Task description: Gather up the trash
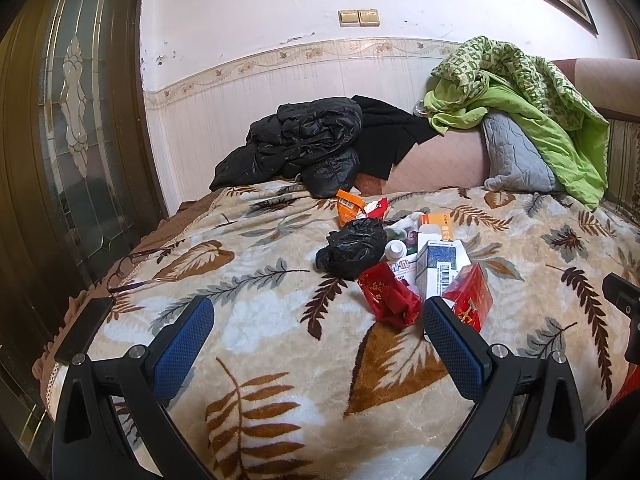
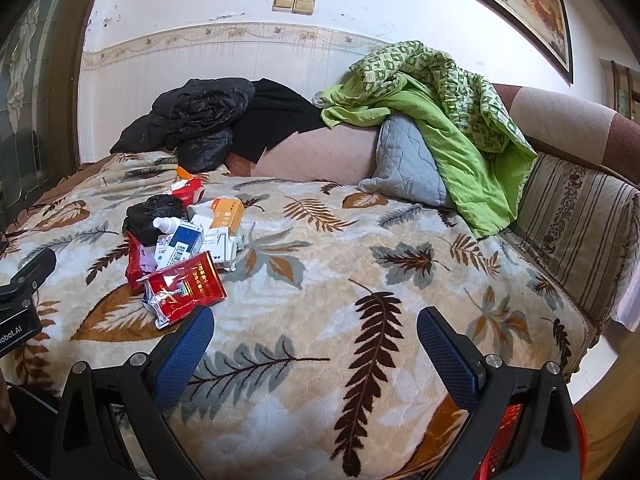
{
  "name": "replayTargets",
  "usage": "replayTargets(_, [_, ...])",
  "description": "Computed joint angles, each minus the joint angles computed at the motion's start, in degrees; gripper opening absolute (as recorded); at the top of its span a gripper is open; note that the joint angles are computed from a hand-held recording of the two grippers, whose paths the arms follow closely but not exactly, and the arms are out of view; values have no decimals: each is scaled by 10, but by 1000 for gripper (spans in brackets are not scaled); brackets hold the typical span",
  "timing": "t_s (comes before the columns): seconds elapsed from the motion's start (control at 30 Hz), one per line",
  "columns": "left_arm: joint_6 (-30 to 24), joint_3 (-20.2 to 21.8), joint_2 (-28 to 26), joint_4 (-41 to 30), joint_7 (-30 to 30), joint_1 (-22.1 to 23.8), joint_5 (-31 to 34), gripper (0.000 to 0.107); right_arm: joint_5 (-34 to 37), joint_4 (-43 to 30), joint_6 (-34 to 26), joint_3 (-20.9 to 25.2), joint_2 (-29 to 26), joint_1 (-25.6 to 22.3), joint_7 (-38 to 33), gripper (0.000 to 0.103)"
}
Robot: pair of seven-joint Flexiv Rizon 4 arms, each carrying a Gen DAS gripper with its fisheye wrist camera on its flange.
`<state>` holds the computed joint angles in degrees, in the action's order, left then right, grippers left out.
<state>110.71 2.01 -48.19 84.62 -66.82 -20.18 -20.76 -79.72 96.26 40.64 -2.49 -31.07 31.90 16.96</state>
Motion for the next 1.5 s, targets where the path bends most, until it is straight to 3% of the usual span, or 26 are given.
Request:
replayTargets(0.6, [-6,0,2,-2,-2,1,3,103,-6,3,27,0,2,-7,33,103])
replayTargets(0.67, [-18,-17,2,-2,-5,14,10,103,-1,3,37,2,2,-12,28,103])
replayTargets(0.8, [-59,-47,3,-6,-28,44,14,103,-20,13,127,-1,5,-41,67,103])
replayTargets(0.97, [-105,-99,7,-9,-54,93,38,103,-90,-11,318,-12,-18,-94,169,97])
replayTargets(1.07, [-117,-116,9,-9,-61,109,52,103,-57,-53,405,-12,-59,-111,168,95])
replayTargets(1.2, [-126,-130,11,-10,-61,120,70,98,107,-108,466,46,-126,-142,71,94])
replayTargets(1.37, [-155,-144,12,-20,-56,131,75,81,257,-199,410,165,-205,-184,-60,94])
replayTargets(1.5, [-219,-157,8,-40,-45,141,61,70,333,-269,363,206,-253,-186,-102,94])
